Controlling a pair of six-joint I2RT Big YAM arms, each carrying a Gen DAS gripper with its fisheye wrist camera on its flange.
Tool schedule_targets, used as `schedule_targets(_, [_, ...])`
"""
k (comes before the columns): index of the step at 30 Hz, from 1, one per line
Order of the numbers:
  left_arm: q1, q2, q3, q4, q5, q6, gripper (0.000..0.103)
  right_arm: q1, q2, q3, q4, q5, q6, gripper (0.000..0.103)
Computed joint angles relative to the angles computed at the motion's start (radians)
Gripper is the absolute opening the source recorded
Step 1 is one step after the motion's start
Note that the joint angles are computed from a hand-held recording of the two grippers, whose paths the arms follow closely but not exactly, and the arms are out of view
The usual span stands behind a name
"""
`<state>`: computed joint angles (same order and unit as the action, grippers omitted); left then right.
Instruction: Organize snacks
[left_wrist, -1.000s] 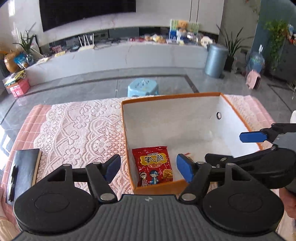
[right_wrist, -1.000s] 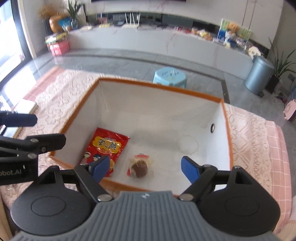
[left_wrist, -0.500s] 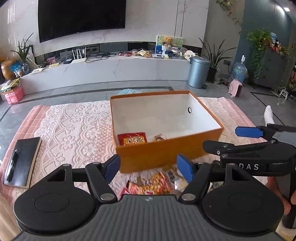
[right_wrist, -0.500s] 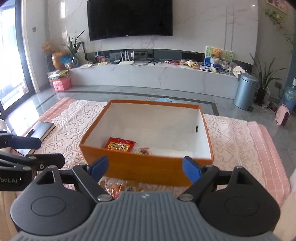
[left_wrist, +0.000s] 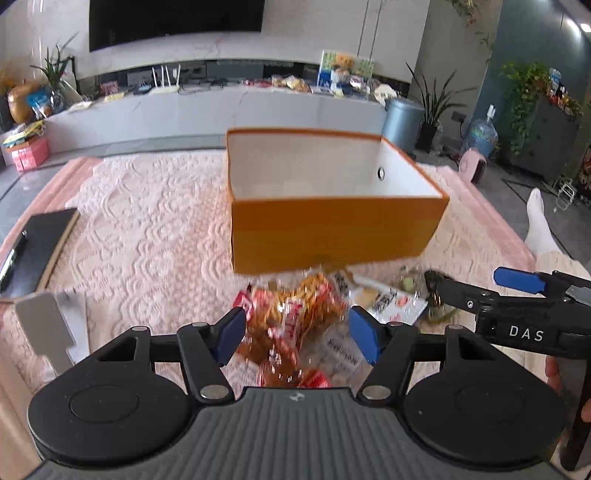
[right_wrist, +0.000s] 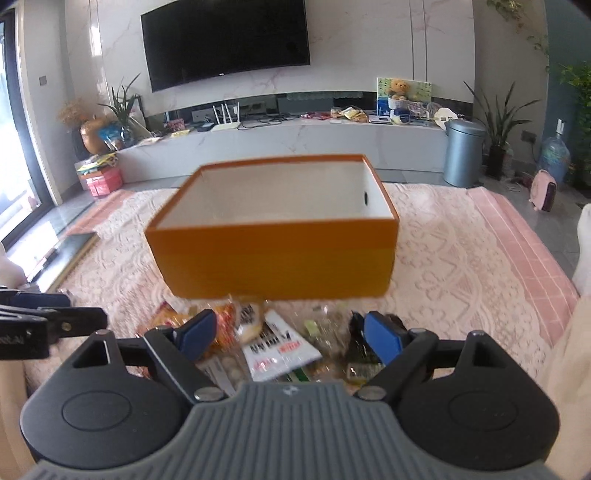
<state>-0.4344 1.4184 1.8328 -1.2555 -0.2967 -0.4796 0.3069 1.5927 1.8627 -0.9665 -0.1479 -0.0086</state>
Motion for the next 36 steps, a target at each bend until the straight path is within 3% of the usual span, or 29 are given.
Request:
schedule_targets(3, [0.018, -0.006, -0.025, 0.003, 0.071, 0.007, 0.075, 0.000, -0.012, -0.048, 0.031, 0.028, -0.019, 0.084])
schedule_targets(5, [0.022, -0.004, -0.038, 0.007, 0.093, 0.014, 0.075, -0.002, -0.002, -0.056, 0.028, 0.024, -0.024, 0.078])
schedule_targets(13, [0.044, 0.056, -0.023, -0.046, 0.084, -0.072, 0.080, 0.001, 0.036, -0.054, 0.014, -0.006, -0.050, 0.072])
schedule_targets(17, [0.057, 0.092, -0.007, -0.097, 0.116, -0.089, 0.080, 0.008, 0.038, -0.075, 0.048, -0.028, -0.077, 0.071])
schedule_targets(20, [0.068, 0.097, -0.023, -0.091, 0.145, -0.128, 0.082, 0.016, 0.040, -0.091, 0.066, -0.018, -0.103, 0.069])
schedule_targets(27, [0.076, 0.136, 0.005, -0.120, 0.132, -0.172, 0.082, 0.021, 0.062, -0.092, 0.091, -0.022, -0.151, 0.069])
schedule_targets(33, [0.084, 0.160, 0.023, -0.142, 0.124, -0.169, 0.071, 0.033, 0.101, -0.062, 0.118, -0.034, -0.210, 0.069])
schedule_targets(36, [0.093, 0.151, 0.012, -0.130, 0.147, -0.165, 0.061, 0.038, 0.139, -0.018, 0.095, -0.040, -0.224, 0.069])
